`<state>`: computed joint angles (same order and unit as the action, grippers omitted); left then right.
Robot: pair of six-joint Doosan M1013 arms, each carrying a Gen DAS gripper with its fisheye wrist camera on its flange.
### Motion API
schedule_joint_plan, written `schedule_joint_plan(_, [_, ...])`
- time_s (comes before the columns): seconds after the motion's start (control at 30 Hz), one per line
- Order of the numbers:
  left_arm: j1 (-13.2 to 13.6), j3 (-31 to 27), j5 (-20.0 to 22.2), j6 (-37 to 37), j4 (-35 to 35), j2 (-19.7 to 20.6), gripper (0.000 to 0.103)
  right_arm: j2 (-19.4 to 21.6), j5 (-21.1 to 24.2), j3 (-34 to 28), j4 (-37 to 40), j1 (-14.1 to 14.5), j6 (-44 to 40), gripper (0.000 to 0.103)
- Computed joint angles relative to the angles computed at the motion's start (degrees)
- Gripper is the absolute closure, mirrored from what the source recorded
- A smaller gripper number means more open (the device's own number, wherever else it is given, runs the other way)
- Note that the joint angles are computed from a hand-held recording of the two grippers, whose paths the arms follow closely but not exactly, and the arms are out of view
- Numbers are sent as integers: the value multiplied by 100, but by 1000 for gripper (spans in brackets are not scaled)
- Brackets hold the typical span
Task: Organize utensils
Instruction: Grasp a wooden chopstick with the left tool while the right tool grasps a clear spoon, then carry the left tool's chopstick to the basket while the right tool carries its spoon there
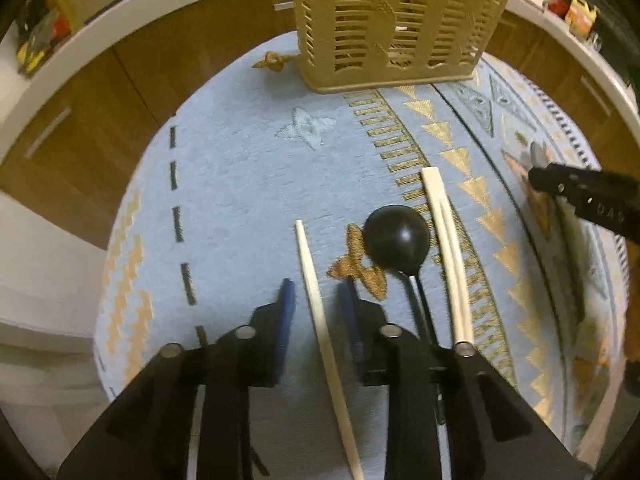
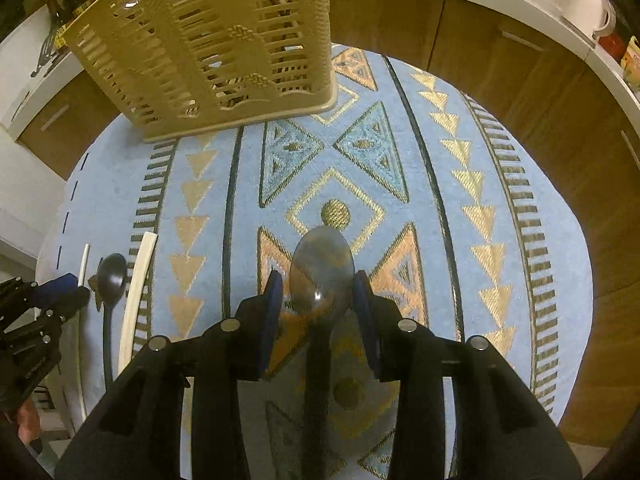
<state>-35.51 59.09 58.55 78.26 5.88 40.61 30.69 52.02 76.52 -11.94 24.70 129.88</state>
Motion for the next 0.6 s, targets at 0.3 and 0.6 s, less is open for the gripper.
schedule_joint_plan(0.3, [-12, 123, -400, -403, 46, -39, 99, 32, -11, -19, -403, 114, 72, 74])
schedule_joint_plan(0.6, [92, 611, -1735, -627, -341, -422, 99, -490, -1299, 656, -33, -36, -221, 74])
